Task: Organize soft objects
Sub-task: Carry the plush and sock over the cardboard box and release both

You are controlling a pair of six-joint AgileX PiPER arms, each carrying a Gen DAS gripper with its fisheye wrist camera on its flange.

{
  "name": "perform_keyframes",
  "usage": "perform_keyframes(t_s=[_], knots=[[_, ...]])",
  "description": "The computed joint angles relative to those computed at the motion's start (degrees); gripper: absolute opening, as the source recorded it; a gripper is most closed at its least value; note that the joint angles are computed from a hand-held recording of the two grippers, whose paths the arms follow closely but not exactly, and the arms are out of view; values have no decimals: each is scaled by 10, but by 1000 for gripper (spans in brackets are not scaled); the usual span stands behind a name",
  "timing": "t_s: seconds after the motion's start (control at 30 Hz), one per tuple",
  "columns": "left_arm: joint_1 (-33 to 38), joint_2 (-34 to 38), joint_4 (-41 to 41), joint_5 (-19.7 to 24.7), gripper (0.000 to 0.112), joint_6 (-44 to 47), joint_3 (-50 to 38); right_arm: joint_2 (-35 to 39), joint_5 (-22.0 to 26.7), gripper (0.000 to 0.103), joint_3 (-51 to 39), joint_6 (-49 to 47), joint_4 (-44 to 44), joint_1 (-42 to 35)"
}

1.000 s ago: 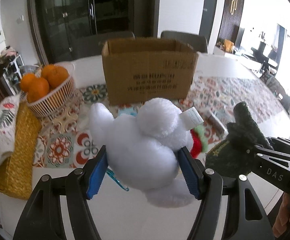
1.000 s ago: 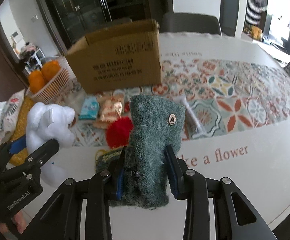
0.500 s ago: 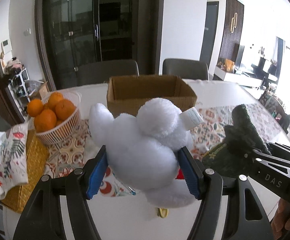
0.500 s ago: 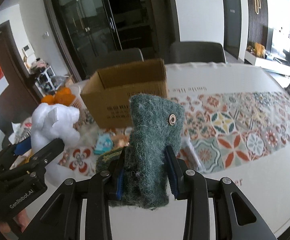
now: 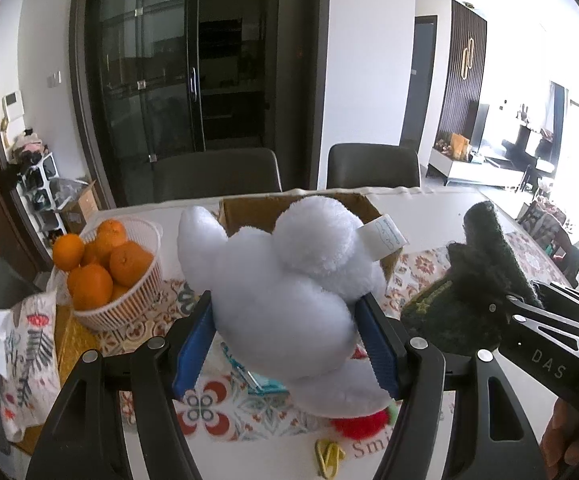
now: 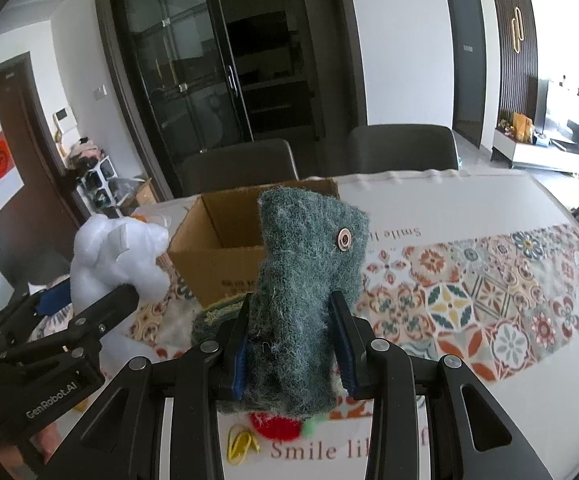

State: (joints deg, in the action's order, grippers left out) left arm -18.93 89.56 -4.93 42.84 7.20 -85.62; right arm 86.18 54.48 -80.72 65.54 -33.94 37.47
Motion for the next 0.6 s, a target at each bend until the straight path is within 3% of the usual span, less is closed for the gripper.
perform_keyframes(t_s=[0.6], knots=[[0, 142, 14, 64, 69, 6, -221, 92, -15, 36, -147, -133, 39, -91]])
